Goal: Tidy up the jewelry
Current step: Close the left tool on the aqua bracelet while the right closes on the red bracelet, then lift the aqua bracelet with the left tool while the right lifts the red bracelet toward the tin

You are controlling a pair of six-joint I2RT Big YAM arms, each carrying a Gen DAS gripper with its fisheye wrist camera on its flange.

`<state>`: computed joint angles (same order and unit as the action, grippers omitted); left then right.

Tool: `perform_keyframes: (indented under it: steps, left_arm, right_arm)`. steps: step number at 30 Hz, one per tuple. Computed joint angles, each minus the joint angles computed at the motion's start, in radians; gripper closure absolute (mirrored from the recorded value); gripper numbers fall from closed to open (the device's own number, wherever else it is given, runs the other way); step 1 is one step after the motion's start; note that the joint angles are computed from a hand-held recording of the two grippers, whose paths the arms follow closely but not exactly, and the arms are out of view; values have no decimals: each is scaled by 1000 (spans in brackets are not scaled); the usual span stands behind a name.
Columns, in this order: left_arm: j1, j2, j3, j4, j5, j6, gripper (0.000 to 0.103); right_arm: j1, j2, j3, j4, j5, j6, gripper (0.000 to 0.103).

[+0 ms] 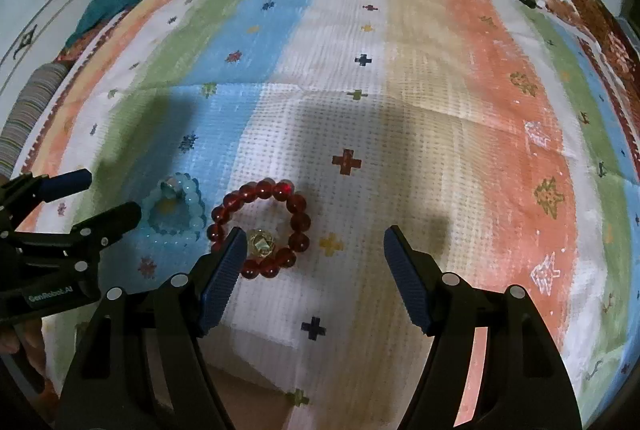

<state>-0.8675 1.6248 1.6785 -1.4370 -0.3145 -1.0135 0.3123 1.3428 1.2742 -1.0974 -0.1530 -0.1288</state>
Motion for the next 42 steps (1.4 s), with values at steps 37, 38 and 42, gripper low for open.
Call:
perform_keyframes:
  steps: [37, 38, 42]
  left_arm:
    - [31, 23, -62, 39, 52, 73, 92]
    - [31, 22, -60, 40, 57, 71, 92]
    - [24, 7, -48, 42, 44, 67, 92]
  right_arm:
    - [8, 63, -4, 32, 27, -61, 89]
    - [8, 59, -4, 32, 26, -60, 89]
    - [3, 36, 3, 30, 20, -61, 89]
